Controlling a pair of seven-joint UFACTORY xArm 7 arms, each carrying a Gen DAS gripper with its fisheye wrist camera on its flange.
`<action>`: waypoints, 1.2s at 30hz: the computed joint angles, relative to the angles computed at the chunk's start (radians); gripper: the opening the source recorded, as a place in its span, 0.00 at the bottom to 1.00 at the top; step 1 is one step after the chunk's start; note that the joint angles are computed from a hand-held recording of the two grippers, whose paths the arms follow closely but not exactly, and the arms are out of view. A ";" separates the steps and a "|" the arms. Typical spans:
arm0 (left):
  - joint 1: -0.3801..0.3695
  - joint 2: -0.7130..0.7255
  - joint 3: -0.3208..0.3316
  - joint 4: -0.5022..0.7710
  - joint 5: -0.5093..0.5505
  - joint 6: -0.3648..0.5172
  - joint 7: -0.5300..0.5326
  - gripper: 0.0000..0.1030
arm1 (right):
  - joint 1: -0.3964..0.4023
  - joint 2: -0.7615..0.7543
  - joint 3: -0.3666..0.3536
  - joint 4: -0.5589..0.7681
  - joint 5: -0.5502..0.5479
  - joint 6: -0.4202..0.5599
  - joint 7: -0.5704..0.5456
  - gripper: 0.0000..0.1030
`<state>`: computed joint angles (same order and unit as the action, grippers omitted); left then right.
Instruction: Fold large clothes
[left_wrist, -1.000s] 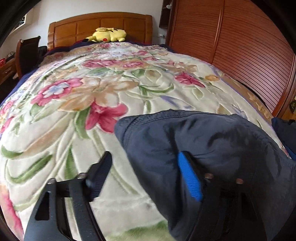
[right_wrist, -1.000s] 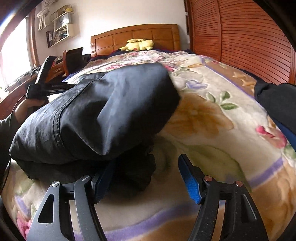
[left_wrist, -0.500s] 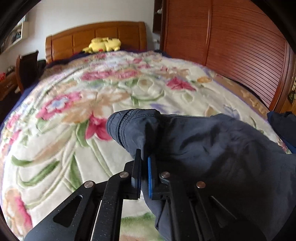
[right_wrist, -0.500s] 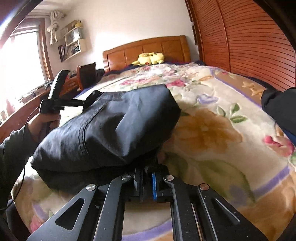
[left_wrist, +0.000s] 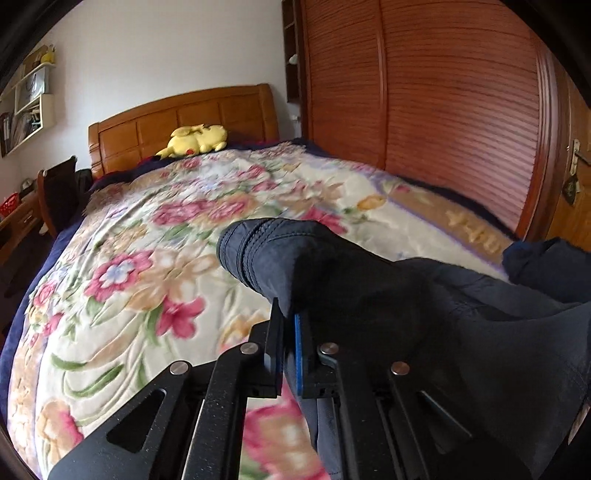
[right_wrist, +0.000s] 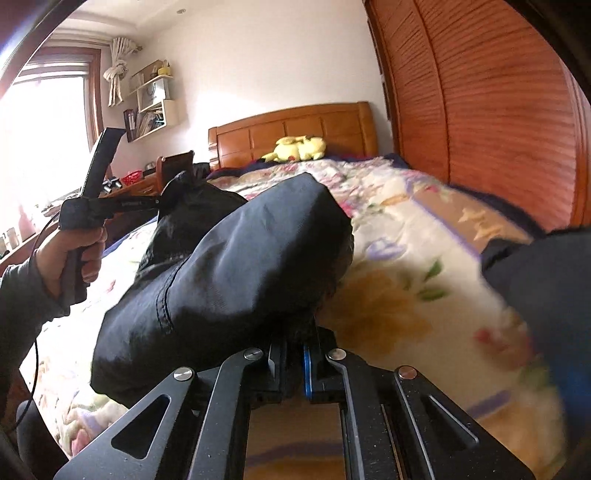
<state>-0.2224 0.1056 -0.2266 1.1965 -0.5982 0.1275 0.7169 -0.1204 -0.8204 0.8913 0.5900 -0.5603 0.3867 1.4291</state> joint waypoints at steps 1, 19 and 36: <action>-0.015 -0.004 0.002 0.004 0.028 -0.003 -0.030 0.05 | 0.046 -0.022 -0.037 -0.008 0.006 0.041 -0.034 0.05; -0.428 0.321 -0.061 0.625 0.552 0.126 -0.631 0.05 | 0.383 -0.801 -0.292 -0.041 0.122 1.007 -0.604 0.05; -0.465 0.299 -0.070 0.428 0.647 0.109 -0.566 0.42 | 0.215 -1.145 -0.206 -0.080 0.385 1.319 -0.726 0.24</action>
<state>-0.6873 0.4048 -0.2970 1.6248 0.0488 0.2362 0.1514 0.0950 -1.9655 0.6857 0.5102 -0.1753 1.7061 0.7034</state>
